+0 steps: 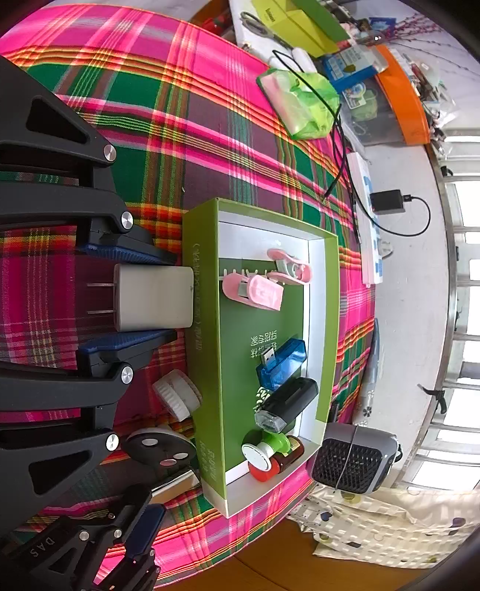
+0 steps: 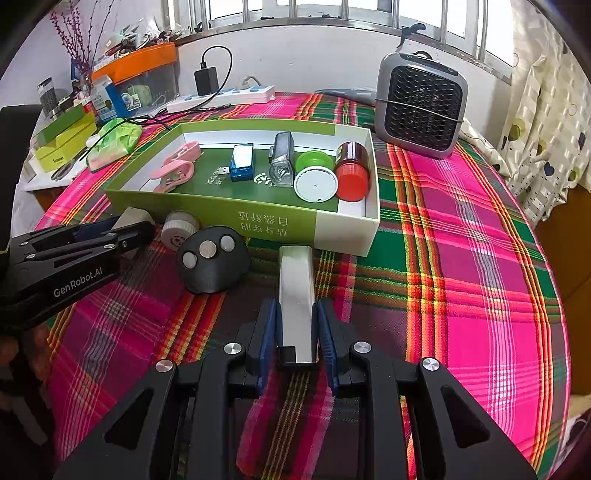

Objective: Organize rigid objects
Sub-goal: 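Close the left gripper on the white charger plug, then carry the charger plug into the box while the right carries the white item there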

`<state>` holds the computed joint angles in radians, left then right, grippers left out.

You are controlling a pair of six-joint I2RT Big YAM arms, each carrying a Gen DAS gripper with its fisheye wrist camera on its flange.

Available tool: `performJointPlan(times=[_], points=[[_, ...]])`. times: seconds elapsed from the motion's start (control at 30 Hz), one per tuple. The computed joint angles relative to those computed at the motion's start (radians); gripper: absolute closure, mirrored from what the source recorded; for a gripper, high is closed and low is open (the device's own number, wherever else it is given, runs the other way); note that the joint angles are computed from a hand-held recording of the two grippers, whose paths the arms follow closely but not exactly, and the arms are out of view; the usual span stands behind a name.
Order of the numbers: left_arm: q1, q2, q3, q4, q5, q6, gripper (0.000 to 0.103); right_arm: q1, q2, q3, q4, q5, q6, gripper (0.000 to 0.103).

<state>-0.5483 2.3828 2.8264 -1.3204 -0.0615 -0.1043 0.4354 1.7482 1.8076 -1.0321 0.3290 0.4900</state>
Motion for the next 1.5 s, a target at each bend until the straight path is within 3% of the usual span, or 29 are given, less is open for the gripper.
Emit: performJointPlan(times=[0.17, 0.77, 1.03, 1.5], points=[[0.001, -0.001, -0.002, 0.001, 0.001, 0.000, 0.071, 0.000, -0.001, -0.002, 0.001, 0.000, 0.000, 0.078], [0.000, -0.162, -0.278, 0.135, 0.028, 0.014, 0.071, 0.007, -0.028, -0.022, 0.033, 0.010, 0.015, 0.078], [-0.002, -0.200, -0.317, 0.166, 0.040, 0.021, 0.071, 0.009, -0.044, -0.029, 0.050, 0.015, 0.014, 0.078], [-0.002, -0.124, -0.140, 0.104, 0.070, 0.040, 0.071, -0.003, -0.028, 0.031, 0.054, 0.009, -0.022, 0.078]])
